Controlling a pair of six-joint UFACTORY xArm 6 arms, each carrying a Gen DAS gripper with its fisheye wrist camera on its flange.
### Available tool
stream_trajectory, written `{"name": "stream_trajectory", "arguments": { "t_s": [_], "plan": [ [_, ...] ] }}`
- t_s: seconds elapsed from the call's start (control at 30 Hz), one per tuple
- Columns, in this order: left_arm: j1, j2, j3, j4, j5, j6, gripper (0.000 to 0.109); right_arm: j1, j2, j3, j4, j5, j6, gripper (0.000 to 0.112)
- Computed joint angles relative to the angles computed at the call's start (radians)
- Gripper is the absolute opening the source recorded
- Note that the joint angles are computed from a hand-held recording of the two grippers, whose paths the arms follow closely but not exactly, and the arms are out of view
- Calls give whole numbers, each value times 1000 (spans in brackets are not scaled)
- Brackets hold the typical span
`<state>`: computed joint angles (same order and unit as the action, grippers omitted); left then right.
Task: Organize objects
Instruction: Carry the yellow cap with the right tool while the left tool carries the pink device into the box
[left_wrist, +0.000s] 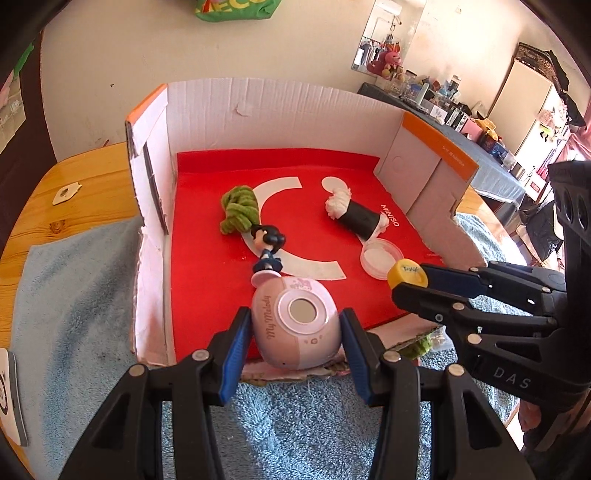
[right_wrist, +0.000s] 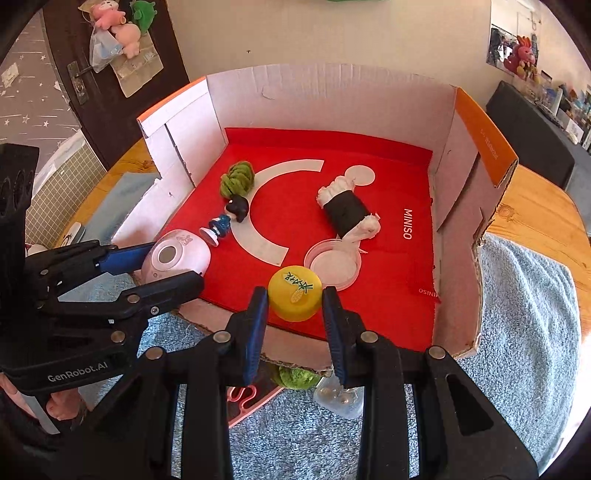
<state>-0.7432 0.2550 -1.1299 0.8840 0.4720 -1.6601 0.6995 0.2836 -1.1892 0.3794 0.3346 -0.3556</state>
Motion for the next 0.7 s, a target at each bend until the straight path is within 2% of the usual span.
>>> {"name": "stream_trajectory", "arguments": {
  "t_s": [0.33, 0.43, 0.57, 0.7],
  "plan": [
    [16, 30, -30, -83, 15, 110, 50, -24, 73, -95, -11, 99, 4, 29],
    [16, 40, -45, -89, 41, 130, 50, -27, 81, -102, -13, 100, 7, 29],
    [27, 38, -43, -85, 34, 125, 50, -25, 88, -105, -34, 77, 26, 29],
    [40, 30, -25, -91, -34, 139, 50, -18, 95, -102, -87, 45, 79, 29]
  ]
}}
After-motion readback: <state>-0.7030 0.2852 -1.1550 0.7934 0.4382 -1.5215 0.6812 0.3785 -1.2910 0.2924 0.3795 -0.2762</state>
